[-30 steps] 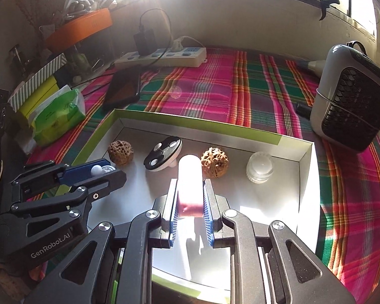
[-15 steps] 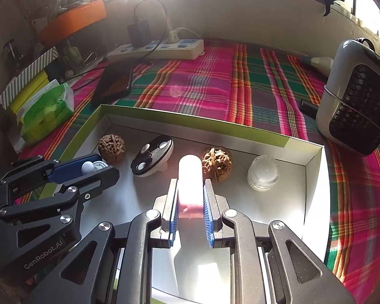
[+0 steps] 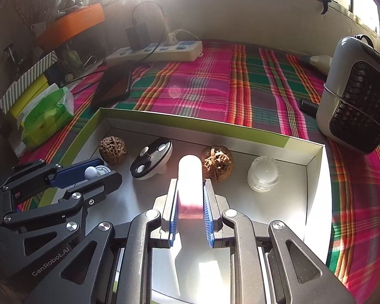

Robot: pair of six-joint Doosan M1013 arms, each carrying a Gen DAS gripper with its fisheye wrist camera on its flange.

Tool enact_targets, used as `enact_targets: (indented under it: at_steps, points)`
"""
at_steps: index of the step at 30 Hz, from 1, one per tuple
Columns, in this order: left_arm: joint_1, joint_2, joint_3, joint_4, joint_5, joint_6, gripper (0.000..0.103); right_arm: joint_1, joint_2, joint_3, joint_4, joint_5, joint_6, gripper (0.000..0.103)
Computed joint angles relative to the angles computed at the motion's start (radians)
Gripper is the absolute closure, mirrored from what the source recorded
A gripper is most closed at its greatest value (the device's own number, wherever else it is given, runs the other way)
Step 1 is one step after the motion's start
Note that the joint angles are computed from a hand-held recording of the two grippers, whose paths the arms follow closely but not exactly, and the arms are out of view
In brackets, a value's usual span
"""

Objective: Organize objects
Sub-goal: 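Carry the white knob with the left gripper into the box while the right gripper carries the pink object there, then open both grippers to set the knob and pink object in the box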

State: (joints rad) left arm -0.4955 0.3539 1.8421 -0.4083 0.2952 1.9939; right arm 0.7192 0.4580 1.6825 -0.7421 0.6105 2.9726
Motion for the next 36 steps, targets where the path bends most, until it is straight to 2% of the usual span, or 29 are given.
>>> enact_targets:
  at_steps: [15,16,18,20,29,33,36]
  points:
    - [-0.002,0.0,0.0,0.022,0.0,-0.018,0.079,0.004,-0.002,0.0,-0.002,0.009,0.007,0.083]
    - [-0.001,-0.001,0.0,0.021,0.001,-0.018,0.079,0.005,-0.003,0.001,-0.005,0.007,0.011,0.082]
    - [0.002,-0.002,0.002,-0.014,0.003,0.012,0.079,0.004,-0.005,0.006,-0.01,0.001,0.021,0.07]
    - [0.002,-0.004,0.005,-0.009,0.001,0.006,0.078,0.004,-0.007,0.008,-0.012,-0.005,0.027,0.066]
    - [0.005,-0.017,0.02,-0.022,-0.004,0.013,0.076,0.014,-0.014,0.016,-0.031,0.004,0.063,0.065]
    - [0.006,-0.026,0.029,-0.084,-0.005,0.081,0.076,0.023,-0.017,0.017,-0.048,0.013,0.082,0.065]
    - [0.006,-0.031,0.035,-0.088,-0.005,0.085,0.075,0.029,-0.022,0.022,-0.064,0.017,0.102,0.065]
